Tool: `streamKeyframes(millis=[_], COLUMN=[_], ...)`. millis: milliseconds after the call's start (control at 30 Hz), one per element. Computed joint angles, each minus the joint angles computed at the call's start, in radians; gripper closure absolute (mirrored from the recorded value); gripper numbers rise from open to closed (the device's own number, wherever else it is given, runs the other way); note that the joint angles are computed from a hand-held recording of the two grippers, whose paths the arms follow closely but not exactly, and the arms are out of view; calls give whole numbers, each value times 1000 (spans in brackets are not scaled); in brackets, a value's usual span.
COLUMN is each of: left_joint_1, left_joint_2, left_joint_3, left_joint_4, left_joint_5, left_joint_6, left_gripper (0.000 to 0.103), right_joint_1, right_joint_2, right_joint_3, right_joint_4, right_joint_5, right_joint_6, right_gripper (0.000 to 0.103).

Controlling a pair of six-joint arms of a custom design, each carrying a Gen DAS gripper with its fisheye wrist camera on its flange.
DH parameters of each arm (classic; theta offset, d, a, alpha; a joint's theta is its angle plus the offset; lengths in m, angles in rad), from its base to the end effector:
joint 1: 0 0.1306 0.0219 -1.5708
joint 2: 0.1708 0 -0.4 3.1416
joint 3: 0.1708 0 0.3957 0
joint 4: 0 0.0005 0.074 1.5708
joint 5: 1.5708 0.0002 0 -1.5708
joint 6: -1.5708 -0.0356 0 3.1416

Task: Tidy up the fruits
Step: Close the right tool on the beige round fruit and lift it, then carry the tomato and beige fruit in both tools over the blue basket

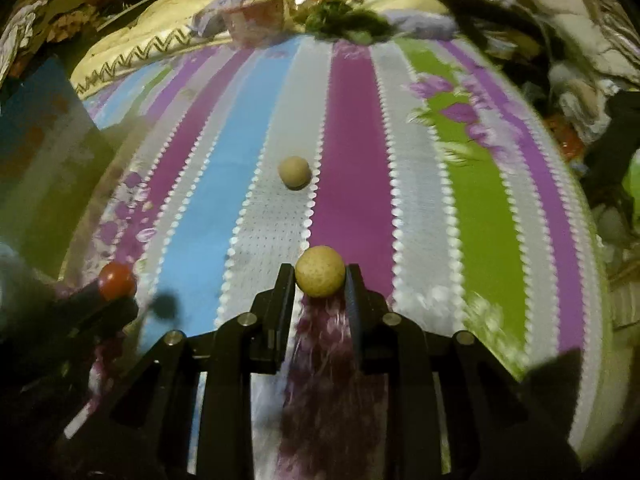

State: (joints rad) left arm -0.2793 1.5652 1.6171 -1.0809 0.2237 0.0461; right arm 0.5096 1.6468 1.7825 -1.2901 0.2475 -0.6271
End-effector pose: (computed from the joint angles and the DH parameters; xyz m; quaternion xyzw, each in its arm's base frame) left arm 0.5155 -0.1566 0.4524 0.1411 0.9475 -0.1492 0.2450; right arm 0.4893 0.2629 0.4727 0.0825 0.9677 0.0086 0.2379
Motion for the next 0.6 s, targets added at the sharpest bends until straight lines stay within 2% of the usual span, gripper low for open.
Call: streamKeyframes(millis=[267, 600], left_joint_1=[62, 214], left_joint_2=[-86, -164], left_joint_3=[19, 60], left_joint_4=[-48, -77], left_joint_5=[6, 7], left_joint_6=[-15, -16], left_gripper=[74, 74], right_joint_1=[67, 153], right_joint_2=[-36, 50], right_joint_3=[67, 279], right_joint_4=[-41, -103], right_joint_5=[29, 63], right_joint_6=[-35, -9], right_gripper=[77, 77])
